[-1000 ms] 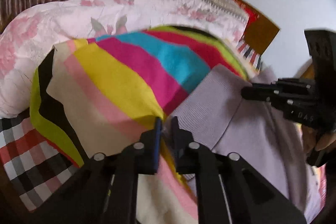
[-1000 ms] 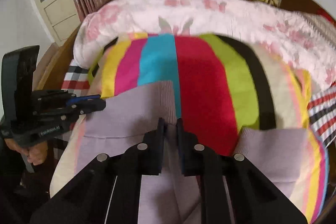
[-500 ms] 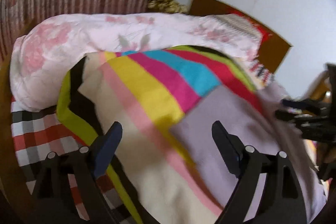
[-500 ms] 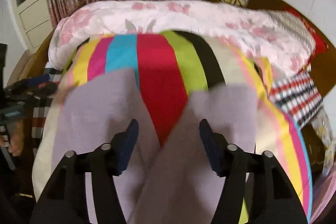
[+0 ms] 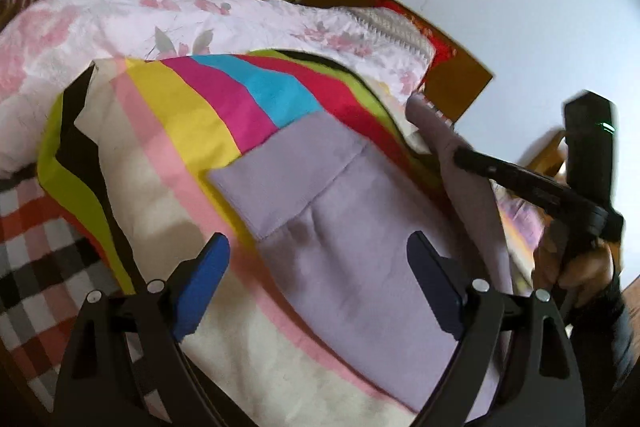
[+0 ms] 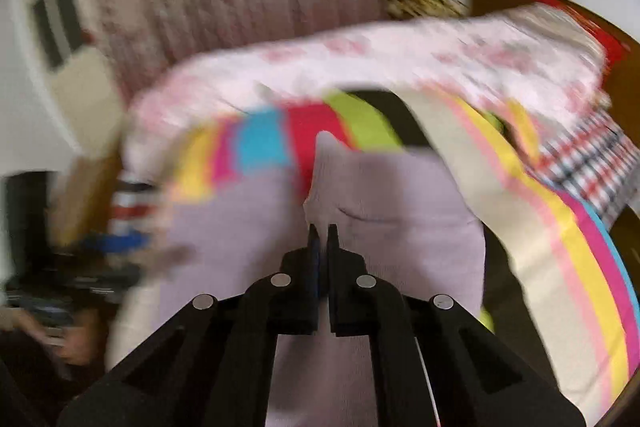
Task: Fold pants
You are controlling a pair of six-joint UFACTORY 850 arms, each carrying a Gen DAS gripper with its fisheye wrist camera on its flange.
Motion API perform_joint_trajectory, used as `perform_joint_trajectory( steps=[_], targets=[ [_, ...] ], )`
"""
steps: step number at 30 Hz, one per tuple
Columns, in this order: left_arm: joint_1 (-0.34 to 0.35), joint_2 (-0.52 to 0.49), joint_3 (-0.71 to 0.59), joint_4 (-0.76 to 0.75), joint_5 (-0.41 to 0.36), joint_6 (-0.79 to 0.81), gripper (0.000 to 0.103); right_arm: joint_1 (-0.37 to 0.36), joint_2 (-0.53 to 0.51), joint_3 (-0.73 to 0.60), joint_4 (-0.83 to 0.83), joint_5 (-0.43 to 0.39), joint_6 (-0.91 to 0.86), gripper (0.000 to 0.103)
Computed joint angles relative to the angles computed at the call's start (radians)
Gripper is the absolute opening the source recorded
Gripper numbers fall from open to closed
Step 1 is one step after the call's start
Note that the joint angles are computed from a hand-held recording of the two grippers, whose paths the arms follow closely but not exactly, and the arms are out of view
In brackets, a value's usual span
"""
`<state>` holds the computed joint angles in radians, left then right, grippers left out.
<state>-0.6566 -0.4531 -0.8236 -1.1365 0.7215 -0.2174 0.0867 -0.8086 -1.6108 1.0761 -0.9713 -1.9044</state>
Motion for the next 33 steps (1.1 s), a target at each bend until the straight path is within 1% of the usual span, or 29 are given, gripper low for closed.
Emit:
perform_joint_trajectory(
  steps=[2, 4, 5, 6, 8, 9, 10, 11, 12, 13, 14, 15, 16, 17, 18, 19, 20, 21, 22, 23, 24, 25, 26, 27, 28, 30, 32, 33],
  targets=[
    [-0.008, 0.023, 0.041, 0.017, 0.070, -0.106, 0.090, 0.019, 0.031, 0.034, -0.027, -0.073, -0.020, 0.004],
    [-0.011, 0.041, 0.073, 0.029, 0.104, -0.194, 0.090, 0.064, 0.046, 0.072, -0.091, -0.090, -0.010, 0.004],
    [-0.013, 0.046, 0.087, 0.038, 0.115, -0.242, 0.090, 0.084, 0.043, 0.083, -0.130, -0.081, 0.002, 0.007],
    [-0.011, 0.049, 0.096, 0.044, 0.112, -0.269, 0.090, 0.108, 0.043, 0.103, -0.172, -0.044, 0.011, 0.009],
    [-0.003, 0.049, 0.106, 0.059, 0.084, -0.305, 0.090, 0.149, 0.027, 0.121, -0.247, 0.044, 0.035, 0.016],
    [0.002, 0.046, 0.109, 0.068, 0.066, -0.315, 0.090, 0.149, 0.016, 0.116, -0.251, 0.044, 0.046, 0.016],
    [0.007, 0.043, 0.109, 0.075, 0.041, -0.316, 0.090, 0.140, -0.001, 0.093, -0.253, 0.009, 0.065, 0.017],
    [0.007, 0.041, 0.112, 0.082, 0.033, -0.318, 0.090, 0.123, -0.017, 0.061, -0.243, -0.041, 0.090, 0.029],
    [0.006, 0.041, 0.116, 0.101, 0.035, -0.324, 0.090, 0.107, -0.021, 0.044, -0.219, -0.070, 0.089, 0.039],
    [0.005, 0.042, 0.119, 0.116, 0.042, -0.325, 0.089, 0.081, -0.024, 0.022, -0.179, -0.110, 0.078, 0.072],
    [0.005, 0.043, 0.120, 0.127, 0.047, -0.324, 0.089, 0.060, -0.031, 0.000, -0.147, -0.151, 0.069, 0.094],
    [0.008, 0.042, 0.116, 0.151, 0.057, -0.323, 0.089, 0.042, -0.039, -0.021, -0.117, -0.191, 0.058, 0.094],
    [0.010, 0.041, 0.114, 0.171, 0.068, -0.327, 0.089, 0.028, -0.041, -0.037, -0.087, -0.201, 0.045, 0.090],
    [0.017, 0.035, 0.103, 0.194, 0.071, -0.321, 0.086, 0.022, -0.038, -0.050, -0.067, -0.170, 0.039, 0.075],
    [0.022, 0.028, 0.090, 0.201, 0.063, -0.308, 0.082, 0.024, -0.038, -0.061, -0.064, -0.129, 0.048, 0.068],
    [0.033, 0.020, 0.067, 0.200, 0.033, -0.277, 0.078, 0.029, -0.044, -0.078, -0.070, -0.089, 0.071, 0.062],
    [0.047, 0.010, 0.046, 0.200, 0.002, -0.253, 0.076, 0.037, -0.063, -0.105, -0.086, -0.050, 0.096, 0.060],
    [0.066, -0.010, 0.018, 0.224, -0.031, -0.241, 0.075, 0.043, -0.080, -0.126, -0.102, -0.033, 0.112, 0.060],
    [0.072, -0.023, 0.003, 0.222, -0.048, -0.231, 0.075, 0.053, -0.103, -0.151, -0.136, -0.017, 0.149, 0.060],
    [0.082, -0.038, -0.015, 0.206, -0.073, -0.212, 0.072, 0.063, -0.119, -0.163, -0.160, -0.007, 0.176, 0.055],
    [0.090, -0.054, -0.032, 0.194, -0.094, -0.202, 0.066, 0.070, -0.130, -0.168, -0.179, 0.001, 0.186, 0.051],
    [0.089, -0.062, -0.038, 0.180, -0.092, -0.188, 0.060, 0.079, -0.131, -0.161, -0.195, 0.016, 0.181, 0.044],
    [0.083, -0.068, -0.048, 0.128, -0.087, -0.133, 0.057, 0.081, -0.124, -0.142, -0.197, 0.036, 0.158, 0.041],
    [0.080, -0.071, -0.051, 0.100, -0.085, -0.105, 0.051, 0.084, -0.117, -0.123, -0.193, 0.058, 0.133, 0.041],
    [0.079, -0.071, -0.046, 0.101, -0.078, -0.114, 0.047, 0.089, -0.112, -0.111, -0.185, 0.078, 0.114, 0.039],
    [0.073, -0.064, -0.034, 0.093, -0.073, -0.128, 0.045, 0.087, -0.115, -0.108, -0.174, 0.077, 0.108, 0.039],
    [0.062, -0.052, -0.038, 0.021, -0.072, -0.054, 0.045, 0.077, -0.128, -0.132, -0.172, 0.054, 0.133, 0.039],
    [0.055, -0.044, -0.035, 0.010, -0.063, -0.041, 0.046, 0.070, -0.142, -0.156, -0.173, 0.041, 0.148, 0.039]
  ],
)
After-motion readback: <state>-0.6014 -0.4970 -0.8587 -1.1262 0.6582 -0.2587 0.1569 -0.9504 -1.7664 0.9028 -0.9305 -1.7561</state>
